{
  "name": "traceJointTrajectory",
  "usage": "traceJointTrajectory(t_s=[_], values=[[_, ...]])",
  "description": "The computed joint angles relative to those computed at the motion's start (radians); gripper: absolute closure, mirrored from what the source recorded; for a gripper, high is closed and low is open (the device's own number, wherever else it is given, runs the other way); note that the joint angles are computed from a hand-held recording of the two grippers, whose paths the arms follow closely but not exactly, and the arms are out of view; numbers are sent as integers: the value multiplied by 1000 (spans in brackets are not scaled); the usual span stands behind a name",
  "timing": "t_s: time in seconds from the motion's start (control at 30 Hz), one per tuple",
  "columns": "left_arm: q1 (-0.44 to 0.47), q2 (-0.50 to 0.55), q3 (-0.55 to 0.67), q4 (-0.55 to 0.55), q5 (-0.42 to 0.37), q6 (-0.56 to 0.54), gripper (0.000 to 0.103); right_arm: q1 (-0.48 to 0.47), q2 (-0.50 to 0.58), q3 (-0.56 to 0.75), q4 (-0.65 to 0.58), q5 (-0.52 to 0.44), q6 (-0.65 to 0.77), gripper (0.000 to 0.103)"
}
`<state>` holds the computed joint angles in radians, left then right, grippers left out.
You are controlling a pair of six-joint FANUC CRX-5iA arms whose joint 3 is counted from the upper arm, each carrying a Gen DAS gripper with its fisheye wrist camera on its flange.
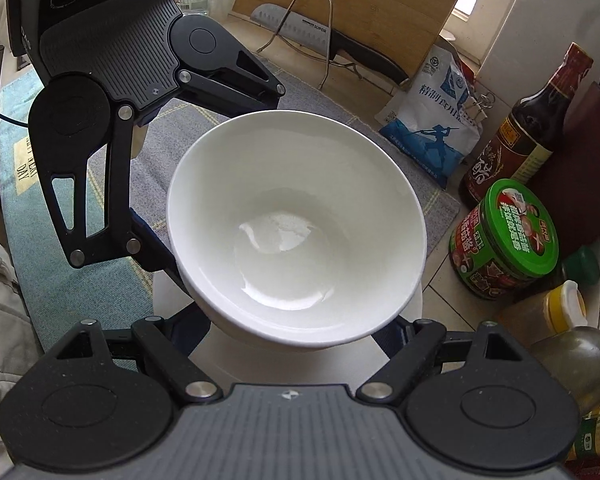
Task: Organize plates and bowls
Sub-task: 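Carry the bowl stack with both grippers onto the plate stack, then open both grippers and withdraw them from the bowls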
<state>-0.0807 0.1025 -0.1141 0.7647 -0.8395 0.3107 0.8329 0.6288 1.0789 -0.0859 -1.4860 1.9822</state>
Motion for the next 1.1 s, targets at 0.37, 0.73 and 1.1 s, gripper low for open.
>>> traceJointTrajectory(t_s=[0.37, 0.73, 1.1], values=[[-6, 21, 11, 3, 13, 18, 19, -12, 25, 25, -1, -9, 15, 14], [-1, 23, 1, 18, 12, 22, 19, 4, 20, 12, 28, 0, 43, 14], [0, -5, -50, 66, 58, 14, 10, -3, -3, -15, 6, 24, 5, 0]])
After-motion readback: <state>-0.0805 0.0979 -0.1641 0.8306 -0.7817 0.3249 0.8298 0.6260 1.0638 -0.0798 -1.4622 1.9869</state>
